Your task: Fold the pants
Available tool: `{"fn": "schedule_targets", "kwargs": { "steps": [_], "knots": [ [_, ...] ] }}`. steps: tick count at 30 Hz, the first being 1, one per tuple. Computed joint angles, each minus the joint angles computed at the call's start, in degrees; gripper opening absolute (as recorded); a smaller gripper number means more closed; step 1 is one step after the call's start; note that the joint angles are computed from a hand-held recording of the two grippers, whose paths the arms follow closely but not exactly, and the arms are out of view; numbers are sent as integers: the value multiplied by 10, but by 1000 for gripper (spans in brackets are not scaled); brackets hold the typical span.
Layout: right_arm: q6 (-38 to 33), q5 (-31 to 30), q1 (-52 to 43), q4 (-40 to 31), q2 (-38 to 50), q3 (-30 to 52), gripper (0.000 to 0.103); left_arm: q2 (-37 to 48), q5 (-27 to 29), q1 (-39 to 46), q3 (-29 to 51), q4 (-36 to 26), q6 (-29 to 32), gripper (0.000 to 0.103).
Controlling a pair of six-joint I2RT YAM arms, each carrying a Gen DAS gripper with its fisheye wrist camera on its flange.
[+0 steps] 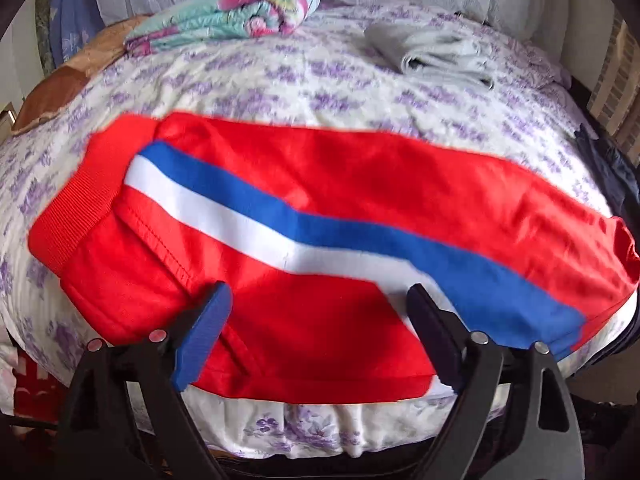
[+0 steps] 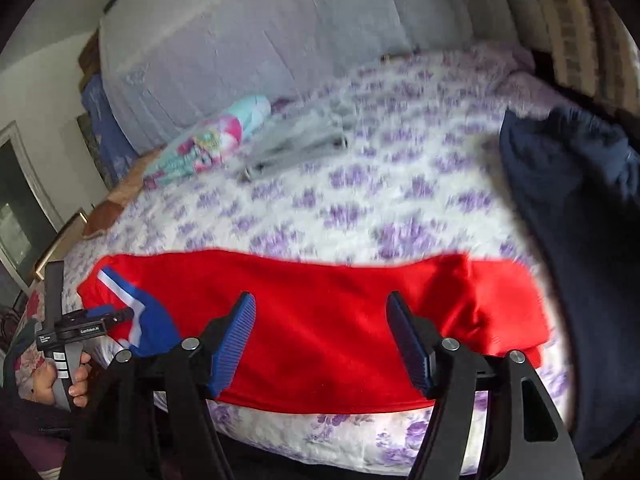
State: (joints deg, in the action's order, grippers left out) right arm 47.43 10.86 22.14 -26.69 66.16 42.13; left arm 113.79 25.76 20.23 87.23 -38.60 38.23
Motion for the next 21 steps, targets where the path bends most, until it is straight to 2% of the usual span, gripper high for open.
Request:
{"fn": "schedule_targets", "kwargs": {
  "steps": [1, 3, 4, 6, 8, 9, 10, 12, 14, 16, 18, 19, 21],
  "knots": [
    [13, -39, -15, 23, 15, -24, 66, -23, 2, 7, -39, 35, 16, 83],
    [-2, -2, 11, 18, -15, -31, 64, -48, -3, 19, -79, 56, 42, 83],
    [-12, -22, 6, -6, -8, -7, 65, -49, 0, 28, -80, 47, 52, 83],
    [-50, -90, -21, 24, -12, 19, 66, -45, 12, 39, -55, 7, 67, 82],
    [-100, -142, -42, 29, 45, 100, 69, -46, 30, 36, -28, -31, 78, 82],
    [-122, -178, -57, 33, 85, 144, 76, -52, 43, 31, -23, -36, 81, 83],
    [-143, -222, -76, 34, 134, 196, 79, -60, 51, 20, -24, -32, 78, 83],
    [-163, -296, -102, 19, 245, 309, 79, -70, 50, -9, -27, -20, 57, 84],
    [-181, -394, -122, -30, 379, 448, 79, -61, 36, -44, -23, -11, 33, 84],
    [-188, -466, -130, -114, 508, 592, 79, -43, -4, -75, -25, 3, 14, 84],
    [-202, -474, -128, -218, 602, 722, 79, -14, -40, -86, -14, -3, 11, 85],
    [-217, -486, -127, -265, 641, 780, 79, -8, -35, -81, -12, -3, 14, 87],
    [-241, -542, -129, -317, 688, 841, 79, -3, -30, -72, 0, -19, 22, 87]
  ]
}}
